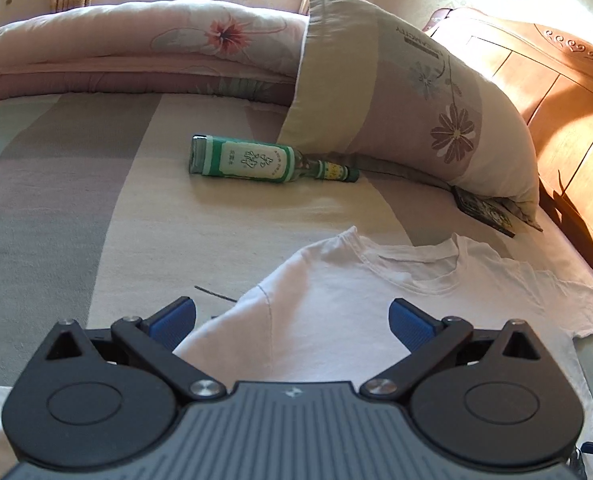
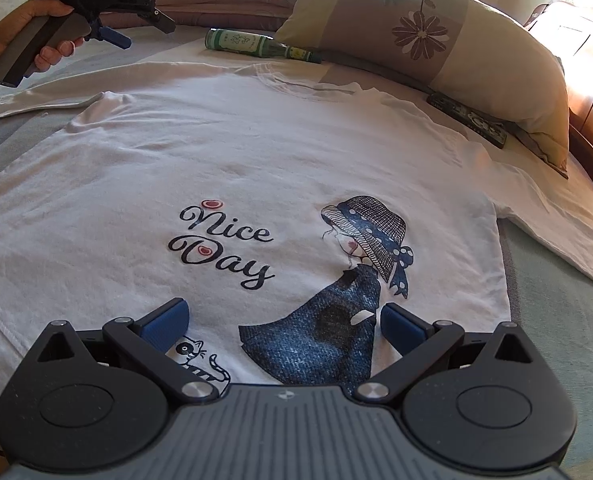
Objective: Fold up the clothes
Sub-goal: 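Move the open left gripper across the shirt toward its other sleeve, then move the right gripper to the 'OH,YES!' sleeve beside the left gripper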
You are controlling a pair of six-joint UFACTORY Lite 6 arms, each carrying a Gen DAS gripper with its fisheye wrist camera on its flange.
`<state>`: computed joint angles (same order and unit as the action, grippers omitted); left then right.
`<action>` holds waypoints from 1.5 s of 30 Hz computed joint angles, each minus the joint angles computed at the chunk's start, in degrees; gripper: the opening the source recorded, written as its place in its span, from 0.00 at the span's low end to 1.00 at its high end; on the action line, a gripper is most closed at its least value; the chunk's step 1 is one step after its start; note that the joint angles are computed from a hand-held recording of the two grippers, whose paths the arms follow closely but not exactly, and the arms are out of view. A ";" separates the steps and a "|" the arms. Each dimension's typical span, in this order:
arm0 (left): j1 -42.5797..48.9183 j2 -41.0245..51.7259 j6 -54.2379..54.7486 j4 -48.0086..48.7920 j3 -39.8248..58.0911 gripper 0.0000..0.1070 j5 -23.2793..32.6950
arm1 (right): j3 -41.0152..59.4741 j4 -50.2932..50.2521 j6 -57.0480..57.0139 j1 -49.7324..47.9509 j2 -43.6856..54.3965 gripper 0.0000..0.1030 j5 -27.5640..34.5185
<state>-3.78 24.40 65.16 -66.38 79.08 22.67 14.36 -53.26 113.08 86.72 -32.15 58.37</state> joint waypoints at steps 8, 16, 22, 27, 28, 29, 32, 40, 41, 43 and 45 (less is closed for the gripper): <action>5.24 5.89 -0.93 -3.31 2.39 0.95 8.56 | -0.39 -0.67 0.56 -0.83 -0.35 1.00 -0.83; 3.24 -1.27 15.37 -10.86 -10.60 0.95 7.46 | -0.76 -0.96 1.03 -0.85 -0.61 1.00 -1.05; 2.93 -4.15 23.57 -16.46 -16.48 0.95 6.27 | -1.04 -1.04 0.90 -1.12 -1.16 1.00 -1.32; 3.17 -6.64 21.10 -13.10 -17.88 0.95 6.96 | -1.56 -1.45 1.12 -1.35 -1.61 1.00 -1.62; 3.58 -7.09 21.38 -13.46 -17.64 0.95 7.19 | -1.63 -1.54 1.25 -1.34 -1.63 1.00 -1.65; 4.13 -7.46 22.44 -14.66 -17.19 0.95 7.26 | -1.69 -1.67 1.36 -1.36 -1.63 1.00 -1.70; 5.78 -8.18 25.81 -18.51 -15.37 0.95 7.18 | -1.81 -1.94 1.50 -1.63 -1.75 1.00 -2.00; 10.43 -3.55 15.64 -15.65 -7.79 0.94 5.85 | -2.29 -2.15 1.03 -2.10 -2.62 1.00 -2.39; 10.77 -3.91 15.51 -16.40 -8.79 0.94 6.89 | -2.34 -2.23 0.93 -2.28 -2.70 1.00 -2.53; 10.07 -5.83 15.16 -15.82 -11.22 0.94 8.20 | -2.54 -2.51 1.00 -2.54 -2.90 1.00 -2.85; 8.23 -8.20 16.68 -15.54 -13.67 0.94 8.54 | -2.96 -2.96 1.08 -3.15 -3.46 1.00 -3.48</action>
